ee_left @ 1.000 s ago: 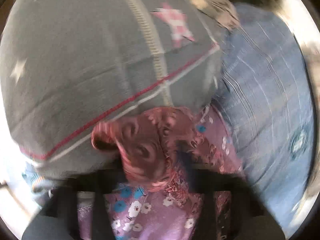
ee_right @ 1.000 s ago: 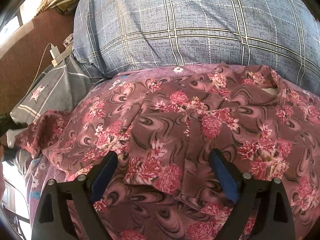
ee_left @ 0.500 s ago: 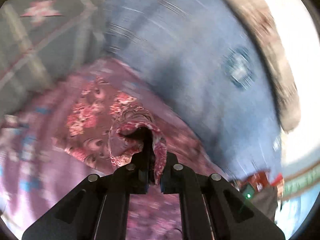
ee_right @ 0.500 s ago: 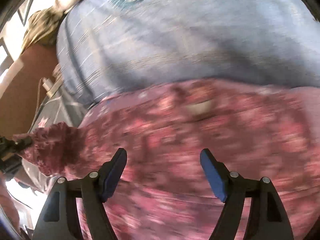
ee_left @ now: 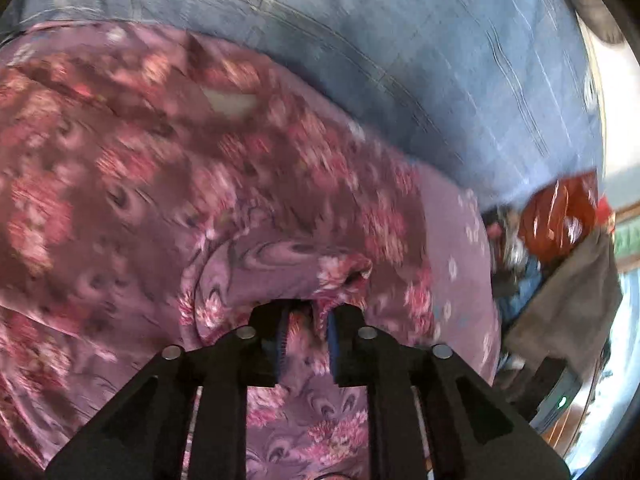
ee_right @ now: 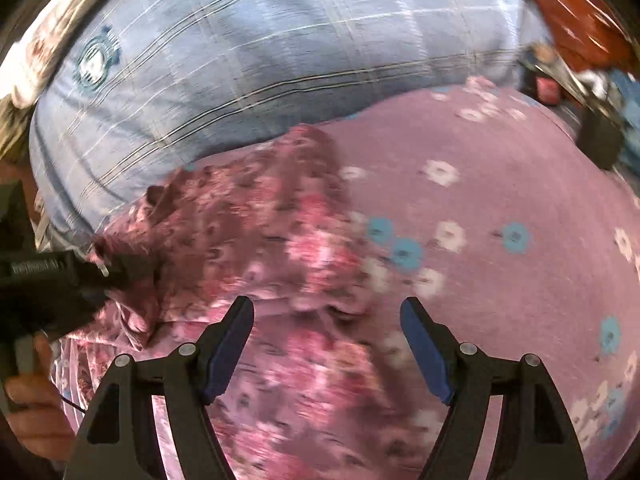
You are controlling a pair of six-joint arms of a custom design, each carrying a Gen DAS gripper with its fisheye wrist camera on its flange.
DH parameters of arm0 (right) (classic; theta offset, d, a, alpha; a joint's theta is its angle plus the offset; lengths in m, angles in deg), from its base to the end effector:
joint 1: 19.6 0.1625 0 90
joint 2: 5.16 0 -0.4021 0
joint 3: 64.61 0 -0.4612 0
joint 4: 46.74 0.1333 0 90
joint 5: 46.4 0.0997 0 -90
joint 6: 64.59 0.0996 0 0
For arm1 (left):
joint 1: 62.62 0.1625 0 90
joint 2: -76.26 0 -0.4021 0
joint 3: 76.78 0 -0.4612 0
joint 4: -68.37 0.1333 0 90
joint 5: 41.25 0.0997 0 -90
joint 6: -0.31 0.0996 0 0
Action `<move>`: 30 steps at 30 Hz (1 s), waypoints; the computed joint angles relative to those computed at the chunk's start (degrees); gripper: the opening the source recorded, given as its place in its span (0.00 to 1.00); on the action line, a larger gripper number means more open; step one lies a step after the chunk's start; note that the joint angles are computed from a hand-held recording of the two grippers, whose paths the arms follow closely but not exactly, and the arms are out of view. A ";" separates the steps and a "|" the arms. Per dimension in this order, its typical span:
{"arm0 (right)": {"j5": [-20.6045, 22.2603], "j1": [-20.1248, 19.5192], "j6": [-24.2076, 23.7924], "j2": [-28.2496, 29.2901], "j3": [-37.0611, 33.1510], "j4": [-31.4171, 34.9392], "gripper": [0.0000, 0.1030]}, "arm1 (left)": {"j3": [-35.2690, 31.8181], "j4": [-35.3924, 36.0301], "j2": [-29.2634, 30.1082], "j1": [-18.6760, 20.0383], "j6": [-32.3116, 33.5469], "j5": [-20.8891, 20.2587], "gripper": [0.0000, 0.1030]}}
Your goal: Fold small clothes
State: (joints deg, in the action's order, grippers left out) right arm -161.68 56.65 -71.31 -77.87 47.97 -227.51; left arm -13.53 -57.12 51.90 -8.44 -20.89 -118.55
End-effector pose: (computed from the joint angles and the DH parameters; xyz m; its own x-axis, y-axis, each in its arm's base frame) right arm -0.0559 -0.6104 0.2714 -0.8116 0.4615 0.3583 0.0553 0.6712 -0.7392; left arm -0.3535 -0.7550 -0.0641 -0.9416 0.2494 -0.2261 0.2614 0.9649 -0.0241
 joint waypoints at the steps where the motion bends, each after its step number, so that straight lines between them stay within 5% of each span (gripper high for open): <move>1: 0.78 -0.32 0.00 -0.53 0.47 -0.82 0.76 | 0.98 -0.25 -0.93 -0.08 0.80 -1.16 0.22; 3: 2.51 -0.24 -0.52 -0.73 0.79 -2.47 0.77 | 3.64 -1.76 -4.00 0.36 3.04 -3.55 0.29; 5: 5.53 0.53 -1.08 0.03 -0.10 -3.19 0.77 | 8.75 -7.62 -9.13 1.09 3.81 -3.78 0.52; 8: 11.05 1.80 -2.14 3.21 -3.70 0.52 0.81 | 16.38 -16.37 -16.48 2.71 2.99 1.59 0.78; 11: 11.47 3.10 -2.07 7.75 -7.59 2.42 0.81 | 18.72 -16.06 -19.82 5.09 1.41 5.52 0.78; 16: 10.66 3.69 1.28 14.57 -13.68 3.57 0.75 | 21.46 -13.57 -22.81 9.30 -4.02 4.61 0.78; 17: 11.03 3.72 0.36 15.44 -14.35 2.82 0.63 | 21.54 -12.95 -22.95 9.85 -4.62 4.02 0.78; 18: 12.47 3.53 -0.31 15.14 -14.40 3.57 0.10 | 21.52 -12.59 -22.93 10.17 -4.96 3.47 0.78; 19: 13.94 3.39 -0.14 14.66 -14.47 4.73 0.04 | 21.63 -12.56 -22.98 10.51 -5.05 2.84 0.78; 22: 19.06 1.89 2.03 10.20 -11.59 0.39 0.02 | 22.40 -13.00 -23.41 11.11 -5.15 2.39 0.78; 26: 12.24 -1.00 8.11 6.83 -10.98 -0.97 0.02 | 22.73 -12.62 -23.49 11.96 -5.83 0.86 0.78; 30: 14.33 -4.25 12.58 3.44 -7.34 -0.81 0.12 | 21.73 -12.56 -22.02 11.57 -5.59 0.52 0.78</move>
State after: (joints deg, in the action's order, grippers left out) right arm -147.35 52.40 -58.73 -74.43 40.63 -228.32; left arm 8.20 -69.68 29.88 3.12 -26.48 -118.03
